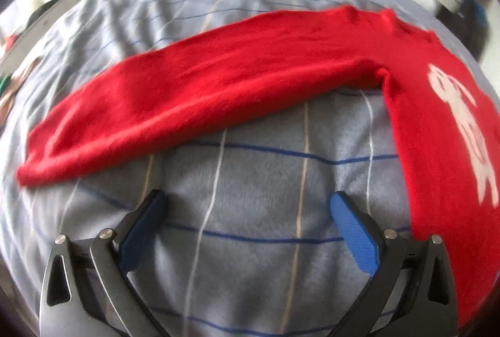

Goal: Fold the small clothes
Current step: 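Lift the left gripper away from the sweater sleeve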

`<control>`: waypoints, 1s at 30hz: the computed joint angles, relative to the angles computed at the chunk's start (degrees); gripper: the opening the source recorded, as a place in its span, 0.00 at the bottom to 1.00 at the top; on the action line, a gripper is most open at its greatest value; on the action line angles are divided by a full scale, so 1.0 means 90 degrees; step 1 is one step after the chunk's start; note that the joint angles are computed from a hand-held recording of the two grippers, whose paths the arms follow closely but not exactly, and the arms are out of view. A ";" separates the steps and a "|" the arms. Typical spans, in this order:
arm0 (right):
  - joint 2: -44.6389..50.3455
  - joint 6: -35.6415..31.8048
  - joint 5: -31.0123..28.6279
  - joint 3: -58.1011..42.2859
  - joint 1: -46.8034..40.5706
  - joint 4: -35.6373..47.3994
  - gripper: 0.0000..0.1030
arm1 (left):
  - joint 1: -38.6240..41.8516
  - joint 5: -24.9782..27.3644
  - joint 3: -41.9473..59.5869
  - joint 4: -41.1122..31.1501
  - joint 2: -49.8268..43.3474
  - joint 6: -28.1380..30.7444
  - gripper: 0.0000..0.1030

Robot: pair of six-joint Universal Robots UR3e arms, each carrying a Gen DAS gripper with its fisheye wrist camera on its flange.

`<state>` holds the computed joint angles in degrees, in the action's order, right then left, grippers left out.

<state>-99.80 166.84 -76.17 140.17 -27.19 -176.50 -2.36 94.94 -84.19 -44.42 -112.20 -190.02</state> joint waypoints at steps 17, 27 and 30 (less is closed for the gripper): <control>-0.0211 -0.0018 0.0205 0.0064 -0.0193 0.0127 0.79 | -0.0890 0.1631 -0.2644 0.1626 0.2697 -0.1367 1.00; -0.0299 0.0011 0.0279 0.0108 -0.0252 0.0119 0.79 | -0.1554 0.1969 -0.3588 0.2138 0.3331 -0.1752 1.00; -0.0371 0.0064 0.0332 0.0133 -0.0346 0.0162 0.79 | -0.1507 0.2001 -0.3927 0.2662 0.3205 -0.1541 1.00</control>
